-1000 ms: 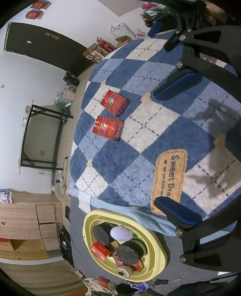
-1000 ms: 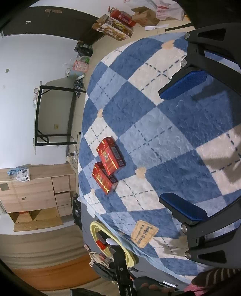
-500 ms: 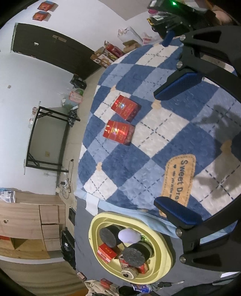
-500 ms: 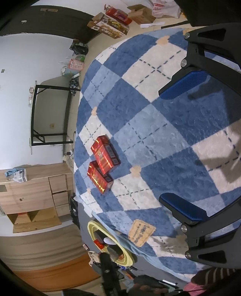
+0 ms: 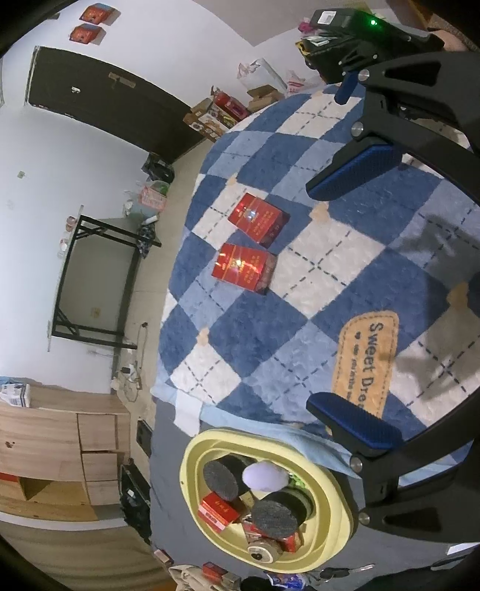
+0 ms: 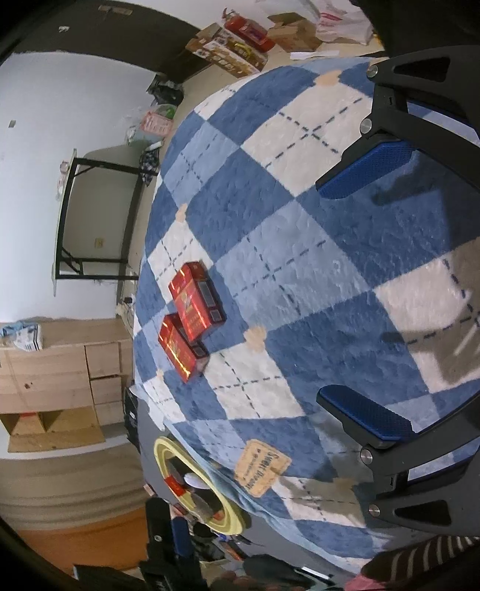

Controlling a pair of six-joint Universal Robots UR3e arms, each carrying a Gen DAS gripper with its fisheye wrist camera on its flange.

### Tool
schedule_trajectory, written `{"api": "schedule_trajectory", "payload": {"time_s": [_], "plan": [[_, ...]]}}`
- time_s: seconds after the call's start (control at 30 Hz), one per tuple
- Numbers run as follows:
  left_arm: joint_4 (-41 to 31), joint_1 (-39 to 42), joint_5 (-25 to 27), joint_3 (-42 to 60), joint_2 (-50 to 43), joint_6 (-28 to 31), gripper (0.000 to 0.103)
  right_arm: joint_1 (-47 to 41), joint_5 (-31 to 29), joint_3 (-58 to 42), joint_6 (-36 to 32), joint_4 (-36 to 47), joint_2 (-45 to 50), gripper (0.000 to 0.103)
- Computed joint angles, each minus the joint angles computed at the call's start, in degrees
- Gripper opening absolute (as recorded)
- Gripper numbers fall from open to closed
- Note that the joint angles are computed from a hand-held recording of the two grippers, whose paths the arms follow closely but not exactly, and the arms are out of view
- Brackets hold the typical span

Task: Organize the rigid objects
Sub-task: 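Move both tools back over the two remaining red packs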

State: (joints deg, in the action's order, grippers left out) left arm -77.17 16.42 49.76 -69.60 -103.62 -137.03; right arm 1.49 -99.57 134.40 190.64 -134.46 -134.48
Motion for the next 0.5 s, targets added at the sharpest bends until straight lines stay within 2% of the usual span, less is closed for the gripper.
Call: {"api": "schedule_trajectory", "payload": {"time_s": [0.17, 0.27, 0.43, 0.5], "plan": [[0.5, -1.2, 0.6, 0.5, -1.1, -0.4, 0.103, -1.6, 2.4, 1.0, -2.4, -0.8, -1.6, 0.103], [0.6, -1.8, 1.0, 0.2, -1.6, 0.1, 0.103, -3.9, 4.9, 1.1, -6.5, -1.2, -1.6, 0.103], [-1.1, -4.0, 2.3, 3.7, -5.2, 3.2, 0.103, -16.1, 17.8, 0.0, -19.8, 0.3, -2.0, 0.103], [-0.1, -5.4, 4.1, 5.9, -7.4, 4.9, 0.103, -20.3, 22.5, -0.5, -24.3, -2.2, 1.4, 0.103]]}}
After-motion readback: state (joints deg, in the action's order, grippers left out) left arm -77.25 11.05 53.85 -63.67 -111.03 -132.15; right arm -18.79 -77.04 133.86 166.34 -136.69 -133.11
